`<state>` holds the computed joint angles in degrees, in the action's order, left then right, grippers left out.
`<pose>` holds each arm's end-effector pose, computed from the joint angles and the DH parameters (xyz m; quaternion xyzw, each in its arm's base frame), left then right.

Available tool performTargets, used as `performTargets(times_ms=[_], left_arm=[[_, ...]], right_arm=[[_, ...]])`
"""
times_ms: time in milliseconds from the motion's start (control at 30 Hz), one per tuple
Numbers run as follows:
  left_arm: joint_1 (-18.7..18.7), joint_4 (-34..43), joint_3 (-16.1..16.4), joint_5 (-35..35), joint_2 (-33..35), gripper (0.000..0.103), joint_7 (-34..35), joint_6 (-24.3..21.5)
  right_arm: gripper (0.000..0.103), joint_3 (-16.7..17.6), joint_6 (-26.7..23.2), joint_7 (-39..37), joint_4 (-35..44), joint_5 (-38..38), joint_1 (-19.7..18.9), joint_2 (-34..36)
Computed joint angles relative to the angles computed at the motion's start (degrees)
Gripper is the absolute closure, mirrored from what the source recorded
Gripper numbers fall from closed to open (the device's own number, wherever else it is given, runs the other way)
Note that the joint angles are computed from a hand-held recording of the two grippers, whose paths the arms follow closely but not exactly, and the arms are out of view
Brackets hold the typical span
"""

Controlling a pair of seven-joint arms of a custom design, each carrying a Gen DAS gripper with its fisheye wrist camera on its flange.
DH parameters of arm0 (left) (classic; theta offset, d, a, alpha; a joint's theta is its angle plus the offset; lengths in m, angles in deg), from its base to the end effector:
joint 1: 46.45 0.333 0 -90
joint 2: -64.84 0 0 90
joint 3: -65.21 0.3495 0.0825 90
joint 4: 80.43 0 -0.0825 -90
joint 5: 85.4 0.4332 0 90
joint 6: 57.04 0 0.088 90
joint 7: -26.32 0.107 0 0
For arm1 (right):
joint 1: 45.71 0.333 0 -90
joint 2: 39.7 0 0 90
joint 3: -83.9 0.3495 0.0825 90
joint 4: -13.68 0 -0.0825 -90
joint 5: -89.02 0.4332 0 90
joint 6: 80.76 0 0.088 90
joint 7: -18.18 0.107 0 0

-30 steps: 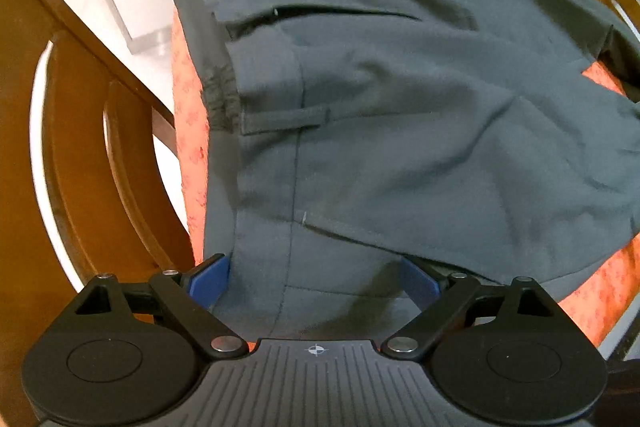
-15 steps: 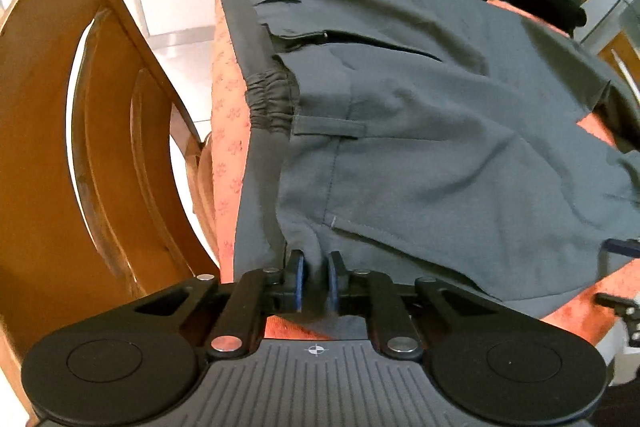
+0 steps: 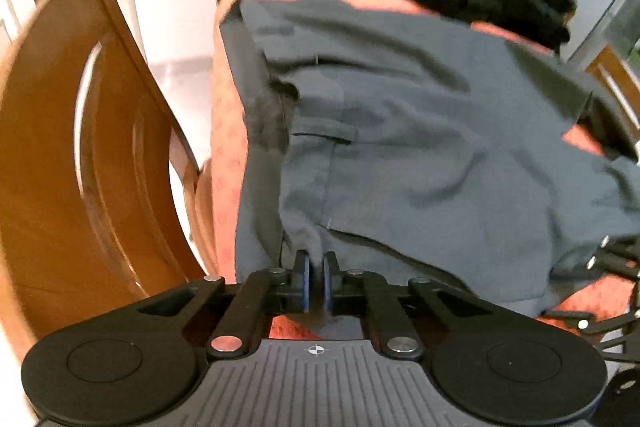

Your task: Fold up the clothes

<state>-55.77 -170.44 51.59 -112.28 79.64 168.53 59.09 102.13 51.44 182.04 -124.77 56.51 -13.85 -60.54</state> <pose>0.6567 -0.2865 0.5434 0.2105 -0.9409 0.2623 0.0403 0.3185 0.3736 0.4748 -0.6471 0.7010 -0.2399 0.1798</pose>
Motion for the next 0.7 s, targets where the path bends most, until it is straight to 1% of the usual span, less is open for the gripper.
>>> performTargets(times_ms=[33,67,167,233,300,367,400,467,567,600,667,700], left_arm=[[0.33,0.57,0.02,-0.79,-0.08,0.094,-0.18,-0.63],[0.61,1.19,0.06,-1.40,-0.13,0.094,-0.58,-1.63],[1.08,2.95,0.19,-1.91,-0.39,0.094,-0.64,-4.15],[1.26,4.90,0.39,-1.63,-0.17,0.094,-1.52,-6.73],[1.35,6.90,0.56,-1.15,0.39,0.094,-2.61,-9.24],[1.15,7.65,0.71,0.01,0.82,0.093,-3.37,-10.21],[0.95,7.20,0.73,0.88,0.68,0.093,-3.05,-9.94],[-0.09,3.36,0.74,4.38,-0.99,0.091,-0.58,-6.25],[-1.08,-2.68,0.67,8.09,-4.18,0.090,3.63,-0.88],[-0.95,-3.71,0.63,7.59,-4.97,0.087,5.12,-0.34],[-0.23,-4.52,0.56,3.69,-6.29,0.078,7.46,-0.48],[0.15,-4.92,0.55,1.10,-6.96,0.070,8.67,-0.23]], right_arm=[[0.089,-0.17,0.14,-0.18,0.02,0.30,0.08,-0.05],[0.100,-0.31,0.25,-0.40,0.04,0.61,0.14,-0.12],[0.101,0.08,-1.35,-0.75,0.84,0.44,0.12,-0.88],[0.101,0.29,-2.73,-0.96,1.56,0.64,0.21,-1.80],[0.101,0.42,-4.47,-2.82,2.73,1.27,0.78,-2.58],[0.101,0.13,-4.59,-4.57,3.18,2.46,1.36,-3.43],[0.101,-0.18,-3.79,-5.03,2.87,3.24,1.49,-3.50],[0.101,-0.77,-2.11,-5.97,2.21,4.88,1.70,-3.64],[0.099,-2.23,3.29,-6.51,-0.37,7.46,1.46,-4.08],[0.099,-2.44,4.71,-6.13,-1.26,8.23,1.20,-4.61],[0.099,-1.79,5.81,-4.92,-2.20,8.34,0.42,-6.00],[0.099,-1.36,6.00,-4.18,-2.62,8.18,0.04,-6.91]])
